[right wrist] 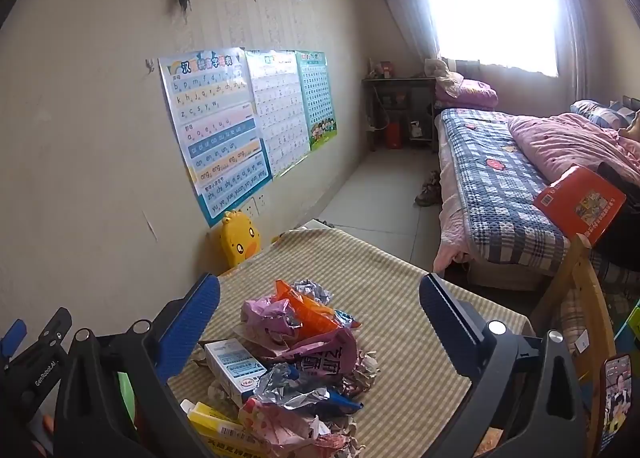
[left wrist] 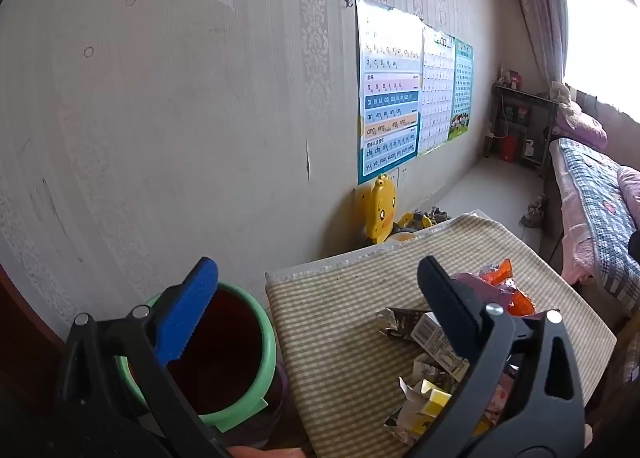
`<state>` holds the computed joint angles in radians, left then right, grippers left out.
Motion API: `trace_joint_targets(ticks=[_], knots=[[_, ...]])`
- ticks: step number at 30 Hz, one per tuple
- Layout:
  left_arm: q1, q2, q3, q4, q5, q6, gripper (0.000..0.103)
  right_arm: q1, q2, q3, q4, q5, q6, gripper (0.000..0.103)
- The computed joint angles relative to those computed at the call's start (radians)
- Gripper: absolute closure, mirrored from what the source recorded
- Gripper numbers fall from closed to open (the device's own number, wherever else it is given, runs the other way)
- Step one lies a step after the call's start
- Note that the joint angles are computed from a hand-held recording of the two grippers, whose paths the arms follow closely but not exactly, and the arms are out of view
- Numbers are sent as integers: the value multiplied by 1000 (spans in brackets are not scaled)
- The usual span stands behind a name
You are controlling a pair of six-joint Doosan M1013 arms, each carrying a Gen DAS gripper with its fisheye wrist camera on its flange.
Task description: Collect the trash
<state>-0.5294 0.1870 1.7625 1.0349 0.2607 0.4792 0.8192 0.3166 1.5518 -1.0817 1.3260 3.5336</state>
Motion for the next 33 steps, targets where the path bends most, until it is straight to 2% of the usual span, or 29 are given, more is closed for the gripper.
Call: trace_joint_targets(ticks=[4,5,22,24,33], knots=[[8,-3,-7,-69,2,70,5,0,1,-1,1,0,-2,8],[0,-1,-5,-43,8,53,5,0,1,0,0,1,-2,8],[-4,-3,1,-59,16,77,5,-1,1,1,7,0,-16,8],[-3,5,-12,-90,21,112,5,-2,1,0,9,0,-20,8],[-7,6,-13,-66,29,90,5,-4,4,-2,13,-5,-27,8]])
